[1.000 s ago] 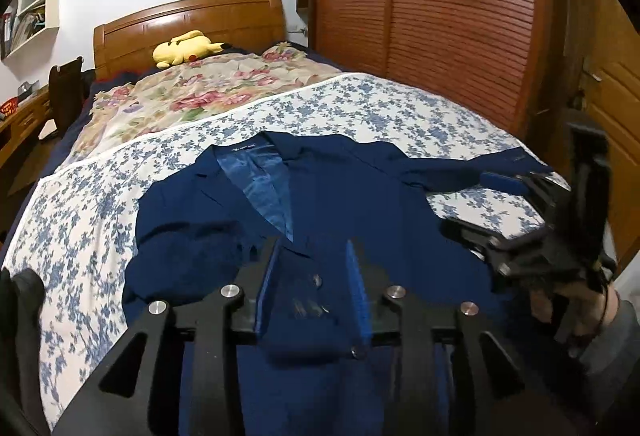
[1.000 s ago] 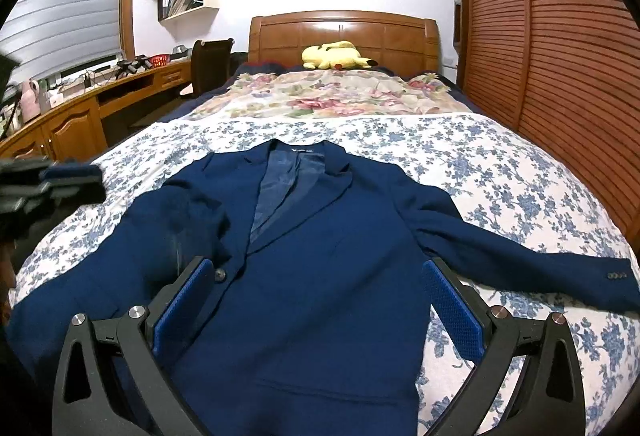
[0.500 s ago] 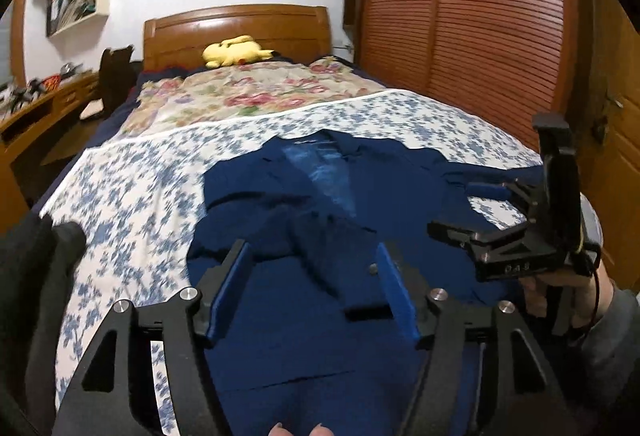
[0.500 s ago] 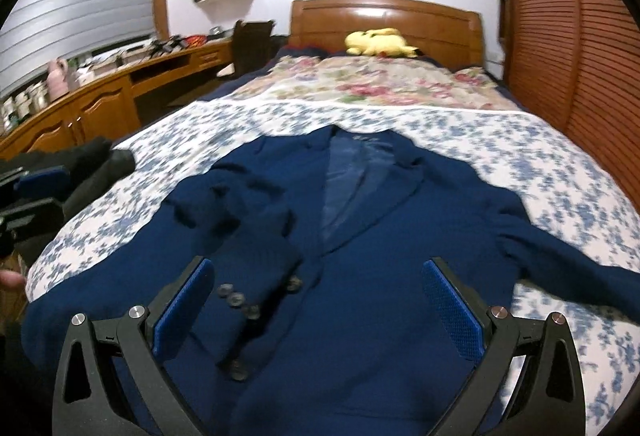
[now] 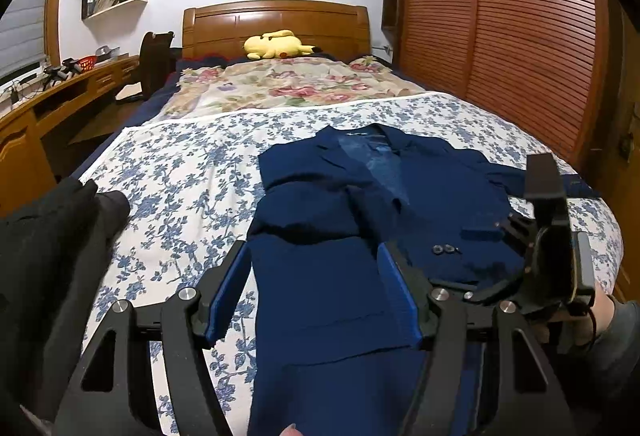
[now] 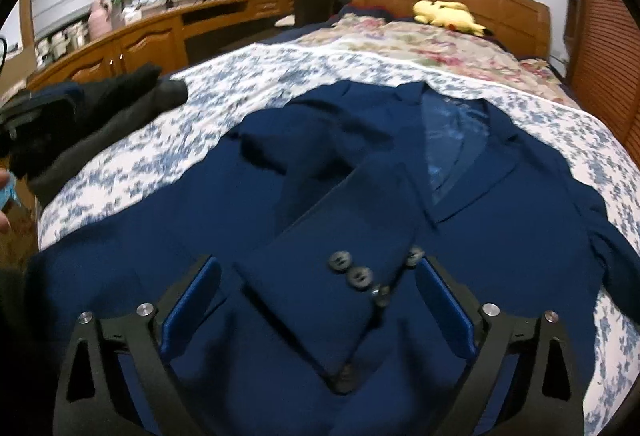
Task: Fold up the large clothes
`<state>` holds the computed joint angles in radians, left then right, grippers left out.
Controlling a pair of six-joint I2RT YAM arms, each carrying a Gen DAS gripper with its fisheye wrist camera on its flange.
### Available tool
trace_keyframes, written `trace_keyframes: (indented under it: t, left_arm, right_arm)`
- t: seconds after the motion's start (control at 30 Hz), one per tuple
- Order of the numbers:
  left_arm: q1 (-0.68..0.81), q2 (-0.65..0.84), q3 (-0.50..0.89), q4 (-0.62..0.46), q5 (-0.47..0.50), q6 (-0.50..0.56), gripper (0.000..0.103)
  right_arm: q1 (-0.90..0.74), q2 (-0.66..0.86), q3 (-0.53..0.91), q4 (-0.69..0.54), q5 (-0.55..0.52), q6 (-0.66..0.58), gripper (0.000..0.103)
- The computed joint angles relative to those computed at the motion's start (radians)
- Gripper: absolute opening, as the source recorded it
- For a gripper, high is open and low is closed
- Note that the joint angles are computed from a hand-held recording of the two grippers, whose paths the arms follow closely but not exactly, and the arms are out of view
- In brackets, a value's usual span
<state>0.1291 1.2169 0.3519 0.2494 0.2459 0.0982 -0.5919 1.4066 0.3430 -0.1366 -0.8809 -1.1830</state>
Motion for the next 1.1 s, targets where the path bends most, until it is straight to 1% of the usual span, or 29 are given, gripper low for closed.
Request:
trace_keyframes:
  t: [0.03, 0.07, 0.1, 0.13, 0.17, 0.2, 0.23, 0.27, 0.3, 0.33, 0.4, 0.47, 0.57, 0.7, 0.77, 0.8, 0.87, 0.93, 0.97, 1.0, 1.03, 1.1]
  left_arm:
    - [0.005, 0.006, 0.001, 0.002, 0.002, 0.003, 0.066]
    - [0.006, 0.009, 0.001, 0.005, 0.000, 0.004, 0.066]
    - [0.008, 0.011, -0.001, 0.007, -0.001, 0.005, 0.066]
    - [0.007, 0.014, 0.001, 0.008, -0.003, 0.005, 0.066]
    - [0.006, 0.019, 0.002, 0.011, -0.004, 0.004, 0.066]
    - [0.006, 0.018, 0.001, 0.010, -0.004, 0.004, 0.066]
    - [0.007, 0.016, 0.001, 0.009, -0.002, 0.005, 0.066]
    - [0.004, 0.018, 0.002, 0.010, -0.005, 0.004, 0.066]
    - [0.000, 0.025, 0.002, 0.015, -0.007, 0.003, 0.067]
    - [-0.004, 0.029, 0.003, 0.018, -0.009, 0.002, 0.067]
    - [-0.016, 0.046, 0.007, 0.027, -0.015, -0.002, 0.067]
    - [-0.027, 0.059, 0.010, 0.035, -0.019, -0.008, 0.067]
    - [-0.056, 0.075, 0.017, 0.045, -0.040, -0.020, 0.067]
    - [-0.112, 0.091, 0.026, 0.065, -0.080, -0.049, 0.067]
    - [-0.142, 0.106, 0.035, 0.075, -0.099, -0.064, 0.067]
    - [-0.158, 0.111, 0.039, 0.077, -0.111, -0.071, 0.067]
    - [-0.188, 0.125, 0.049, 0.082, -0.131, -0.083, 0.067]
    - [-0.217, 0.140, 0.061, 0.085, -0.150, -0.090, 0.067]
    - [-0.231, 0.147, 0.067, 0.086, -0.159, -0.094, 0.067]
    - [-0.244, 0.153, 0.071, 0.088, -0.165, -0.098, 0.067]
    - [-0.253, 0.158, 0.074, 0.090, -0.169, -0.101, 0.067]
    - [-0.272, 0.166, 0.081, 0.091, -0.179, -0.108, 0.067]
  right_arm:
    - [0.000, 0.009, 0.004, -0.002, 0.009, -0.014, 0.090]
    - [0.013, 0.023, 0.002, 0.025, 0.027, -0.010, 0.084]
    - [0.024, 0.029, -0.003, 0.051, 0.044, -0.001, 0.080]
    - [0.036, 0.044, -0.005, 0.087, 0.062, 0.013, 0.073]
    - [0.046, 0.056, -0.002, 0.107, 0.076, 0.024, 0.062]
    - [0.048, 0.070, 0.008, 0.115, 0.083, 0.028, 0.055]
    - [0.044, 0.082, 0.020, 0.120, 0.086, 0.028, 0.043]
    - [0.043, 0.088, 0.025, 0.133, 0.085, 0.035, 0.038]
    - [0.029, 0.099, 0.046, 0.115, 0.073, 0.020, 0.026]
    - [0.015, 0.106, 0.066, 0.092, 0.063, 0.002, 0.020]
    - [-0.003, 0.107, 0.074, 0.099, 0.048, 0.000, 0.018]
    - [-0.065, 0.119, 0.120, 0.026, -0.004, -0.053, 0.017]
    - [-0.156, 0.143, 0.183, -0.042, -0.097, -0.085, 0.017]
    - [-0.283, 0.229, 0.329, -0.193, -0.222, -0.153, 0.017]
    - [-0.322, 0.290, 0.405, -0.285, -0.259, -0.212, 0.017]
    - [-0.333, 0.311, 0.429, -0.313, -0.267, -0.232, 0.017]
    - [-0.336, 0.326, 0.432, -0.282, -0.275, -0.214, 0.017]
    - [-0.337, 0.354, 0.452, -0.309, -0.275, -0.236, 0.018]
    - [-0.351, 0.357, 0.453, -0.362, -0.269, -0.283, 0.019]
    - [-0.350, 0.363, 0.451, -0.363, -0.253, -0.284, 0.023]
    - [-0.358, 0.367, 0.446, -0.354, -0.237, -0.284, 0.025]
    - [-0.364, 0.358, 0.409, -0.266, -0.208, -0.229, 0.030]
